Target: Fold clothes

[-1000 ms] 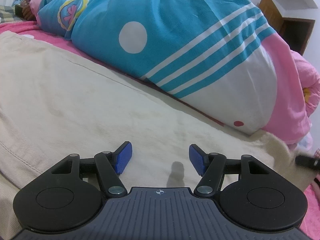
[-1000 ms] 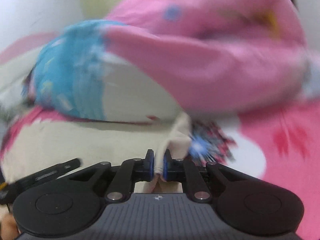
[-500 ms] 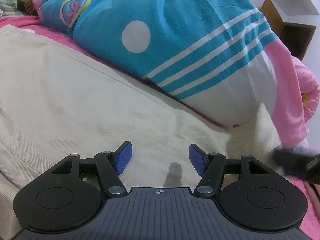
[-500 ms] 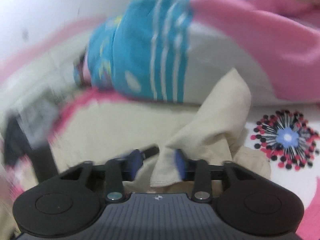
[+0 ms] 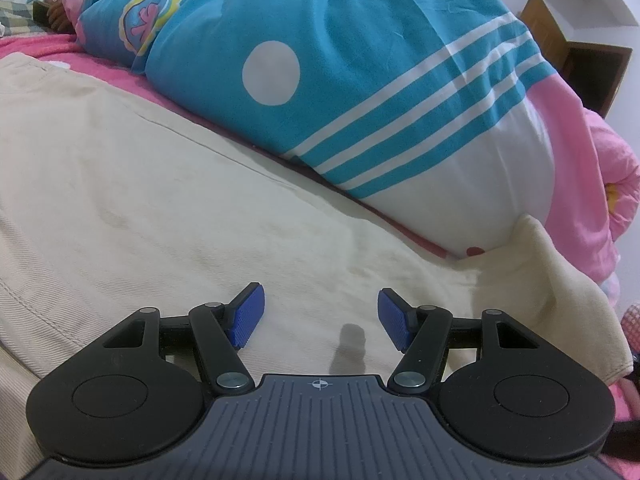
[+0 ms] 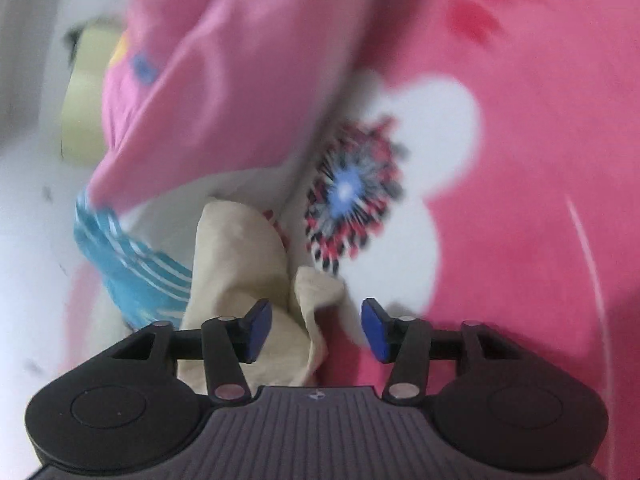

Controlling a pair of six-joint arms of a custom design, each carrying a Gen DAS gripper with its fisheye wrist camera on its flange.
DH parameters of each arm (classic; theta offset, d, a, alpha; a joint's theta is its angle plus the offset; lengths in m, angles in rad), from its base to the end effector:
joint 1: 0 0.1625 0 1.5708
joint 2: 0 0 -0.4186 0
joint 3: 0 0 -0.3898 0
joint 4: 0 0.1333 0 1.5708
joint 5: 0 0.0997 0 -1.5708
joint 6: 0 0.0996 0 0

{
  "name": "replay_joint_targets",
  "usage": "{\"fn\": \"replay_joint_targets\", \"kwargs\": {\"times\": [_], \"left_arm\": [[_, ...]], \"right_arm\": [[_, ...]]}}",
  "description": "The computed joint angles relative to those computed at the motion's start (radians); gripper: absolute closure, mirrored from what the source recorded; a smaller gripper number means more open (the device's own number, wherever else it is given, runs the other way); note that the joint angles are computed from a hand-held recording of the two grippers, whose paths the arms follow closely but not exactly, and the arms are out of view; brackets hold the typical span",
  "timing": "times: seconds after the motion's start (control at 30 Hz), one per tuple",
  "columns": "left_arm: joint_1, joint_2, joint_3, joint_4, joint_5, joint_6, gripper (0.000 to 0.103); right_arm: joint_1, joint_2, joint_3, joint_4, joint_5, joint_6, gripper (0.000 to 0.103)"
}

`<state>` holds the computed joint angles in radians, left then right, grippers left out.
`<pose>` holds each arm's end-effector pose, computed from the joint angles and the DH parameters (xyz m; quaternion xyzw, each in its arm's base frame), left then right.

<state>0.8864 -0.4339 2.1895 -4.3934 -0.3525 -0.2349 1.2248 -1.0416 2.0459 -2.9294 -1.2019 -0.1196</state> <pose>-0.0686 -0.4428 0.0260 -0.1263 0.7533 -0.5923 0.2565 -0.0261 -0.5713 0.1424 0.0772 0.9651 -0.2102 0.1357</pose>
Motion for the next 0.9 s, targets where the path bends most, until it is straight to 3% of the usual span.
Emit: {"fn": "replay_joint_targets", "kwargs": {"times": [0.2,0.27,0.3,0.4,0.43,0.53,0.77,0.83,0.9], "left_arm": [[-0.001,0.001,-0.001,0.001,0.001,0.002,0.040],[0.000,0.003,-0.003,-0.001,0.000,0.005,0.040],[0.000,0.003,-0.003,-0.002,0.000,0.007,0.040],[0.001,0.004,-0.004,-0.006,-0.002,0.011,0.040],[0.001,0.004,-0.004,-0.007,-0.003,0.012,0.040],[0.001,0.004,-0.001,-0.010,-0.004,0.012,0.040],[0.000,0.002,0.004,-0.007,-0.004,0.009,0.040],[0.000,0.002,0.004,-0.006,-0.004,0.009,0.040],[0.000,0.002,0.005,-0.006,-0.004,0.009,0.040]], "right_arm": [[0.007,0.055,-0.040,0.061,0.044,0.057,0.045],[0.026,0.087,-0.058,0.046,0.038,0.057,0.050],[0.035,0.102,-0.062,0.024,0.034,0.051,0.057],[0.059,0.125,-0.054,-0.073,0.009,0.027,0.096],[0.064,0.120,-0.038,-0.126,0.004,0.006,0.098],[0.084,0.083,0.029,-0.328,-0.018,-0.111,0.100],[0.138,0.084,0.183,-0.988,-0.207,-0.625,0.100],[0.135,0.101,0.181,-1.029,-0.287,-0.657,0.100],[0.111,0.103,0.160,-1.006,-0.354,-0.612,0.100]]}}
